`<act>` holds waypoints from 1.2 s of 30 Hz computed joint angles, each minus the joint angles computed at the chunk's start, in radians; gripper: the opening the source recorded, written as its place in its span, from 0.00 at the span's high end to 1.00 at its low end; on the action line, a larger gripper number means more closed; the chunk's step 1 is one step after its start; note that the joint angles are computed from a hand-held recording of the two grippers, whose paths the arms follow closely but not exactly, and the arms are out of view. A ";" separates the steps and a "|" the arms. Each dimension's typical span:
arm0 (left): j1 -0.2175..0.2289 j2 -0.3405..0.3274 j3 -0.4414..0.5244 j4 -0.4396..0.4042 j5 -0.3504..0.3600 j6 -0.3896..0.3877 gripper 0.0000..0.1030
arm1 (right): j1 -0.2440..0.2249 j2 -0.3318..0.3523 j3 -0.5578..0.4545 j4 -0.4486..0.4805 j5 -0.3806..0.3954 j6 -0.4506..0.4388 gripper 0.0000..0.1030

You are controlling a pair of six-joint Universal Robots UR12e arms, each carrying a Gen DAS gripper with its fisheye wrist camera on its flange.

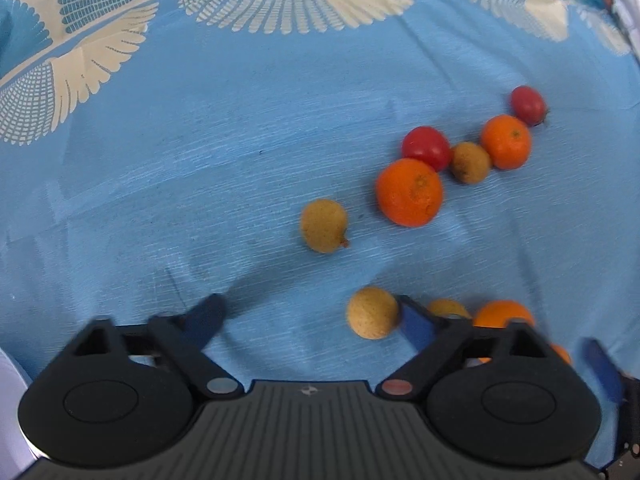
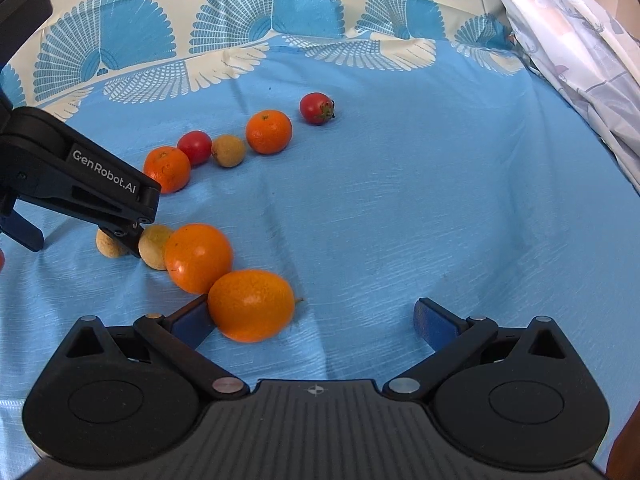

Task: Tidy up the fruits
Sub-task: 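Reach both tools toward the fruit cluster and close on fruits, then carry the tan fruit in the left tool while the right tool carries an orange to the plate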

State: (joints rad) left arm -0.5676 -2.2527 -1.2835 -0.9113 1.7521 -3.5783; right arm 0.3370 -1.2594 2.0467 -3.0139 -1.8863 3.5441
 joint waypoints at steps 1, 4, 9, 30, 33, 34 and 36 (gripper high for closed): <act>-0.003 0.007 -0.008 0.014 0.009 -0.002 0.43 | -0.005 -0.002 0.012 -0.053 0.027 -0.021 0.51; 0.003 0.025 -0.026 0.024 -0.033 -0.023 0.73 | -0.018 -0.010 0.022 -0.081 0.076 -0.019 0.60; 0.004 0.049 -0.063 0.068 -0.024 -0.033 0.73 | -0.028 -0.018 0.025 -0.088 0.097 0.029 0.60; 0.014 0.330 -0.345 0.220 0.026 -0.147 0.73 | -0.006 -0.090 0.051 -0.107 0.132 0.043 0.60; 0.018 0.402 -0.417 0.262 0.045 -0.176 0.73 | 0.015 -0.135 0.073 -0.139 0.149 0.009 0.60; 0.018 0.428 -0.443 0.275 0.059 -0.186 0.73 | 0.025 -0.150 0.079 -0.147 0.158 -0.005 0.60; 0.016 0.478 -0.492 0.298 0.092 -0.206 0.73 | 0.045 -0.181 0.089 -0.158 0.182 -0.024 0.60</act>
State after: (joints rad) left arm -0.5516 -1.7747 -1.7750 -0.6130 1.8437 -3.7843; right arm 0.3820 -1.4408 2.1358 -3.1718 -1.7044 3.5204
